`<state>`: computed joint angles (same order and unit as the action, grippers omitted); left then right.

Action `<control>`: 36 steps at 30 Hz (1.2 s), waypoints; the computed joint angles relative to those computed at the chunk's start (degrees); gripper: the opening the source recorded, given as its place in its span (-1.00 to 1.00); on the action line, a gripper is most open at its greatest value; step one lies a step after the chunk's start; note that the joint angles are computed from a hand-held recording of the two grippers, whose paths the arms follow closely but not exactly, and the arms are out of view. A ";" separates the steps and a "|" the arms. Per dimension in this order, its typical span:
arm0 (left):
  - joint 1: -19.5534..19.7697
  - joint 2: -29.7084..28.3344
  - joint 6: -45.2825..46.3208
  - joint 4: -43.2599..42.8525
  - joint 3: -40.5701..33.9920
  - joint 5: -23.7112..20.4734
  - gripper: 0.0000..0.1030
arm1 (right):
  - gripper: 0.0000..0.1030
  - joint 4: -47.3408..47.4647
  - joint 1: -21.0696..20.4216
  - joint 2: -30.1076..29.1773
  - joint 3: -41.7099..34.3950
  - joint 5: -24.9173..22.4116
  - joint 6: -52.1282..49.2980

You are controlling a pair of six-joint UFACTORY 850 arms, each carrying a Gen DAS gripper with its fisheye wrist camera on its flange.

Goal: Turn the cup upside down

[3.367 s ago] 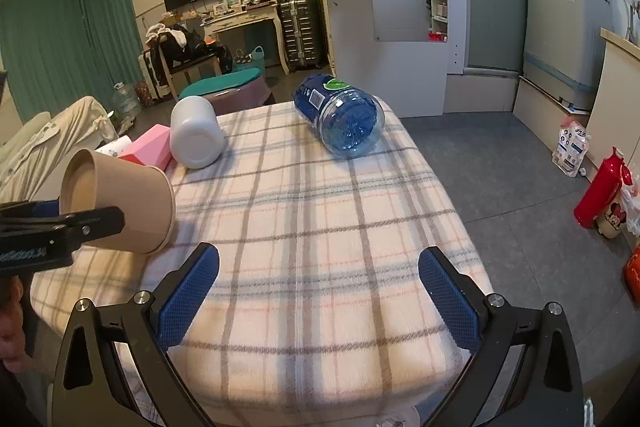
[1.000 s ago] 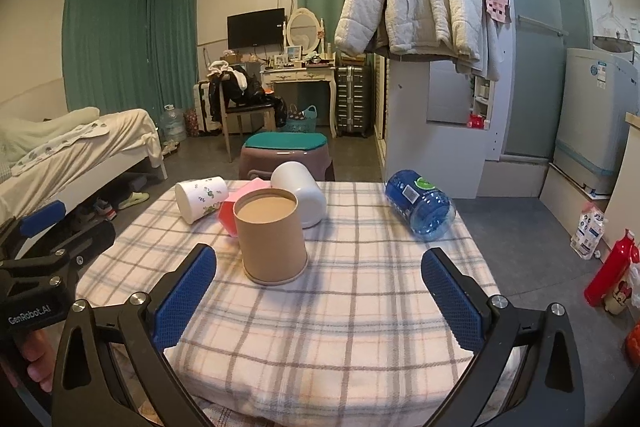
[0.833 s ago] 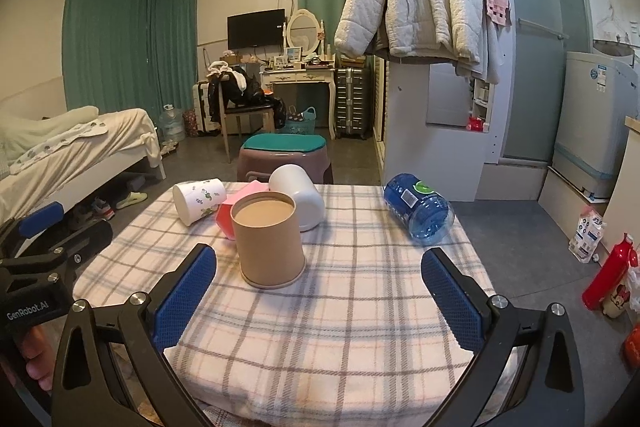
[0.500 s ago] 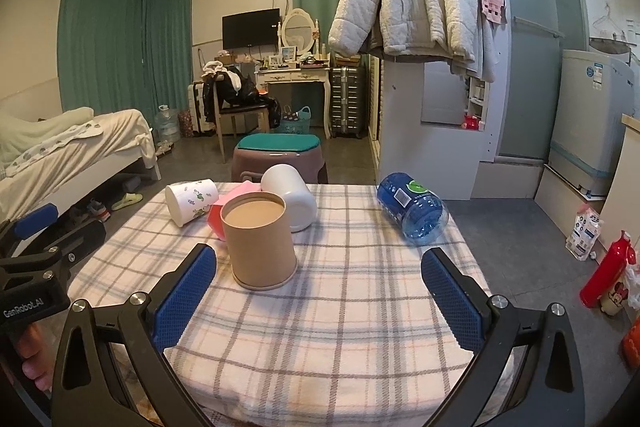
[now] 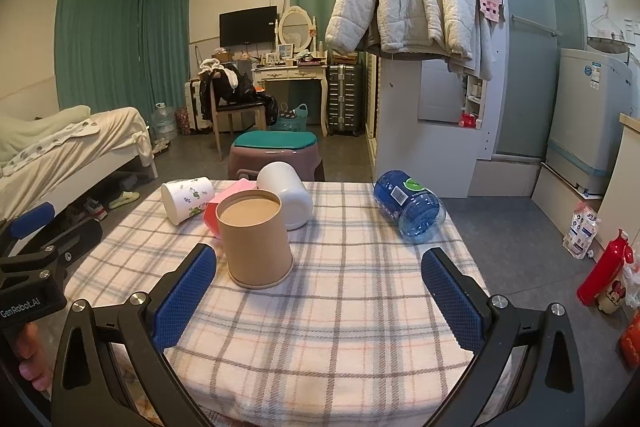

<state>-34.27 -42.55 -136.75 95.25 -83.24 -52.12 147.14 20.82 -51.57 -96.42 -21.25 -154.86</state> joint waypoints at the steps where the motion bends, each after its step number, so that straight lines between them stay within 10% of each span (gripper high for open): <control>1: -0.03 -0.09 0.21 -0.34 -0.15 -0.30 1.00 | 0.99 -0.19 -0.01 0.00 -0.03 0.02 0.25; 36: -0.32 -0.35 0.47 -1.40 -0.16 -1.77 1.00 | 0.99 -0.16 0.37 -0.07 -0.17 0.48 0.18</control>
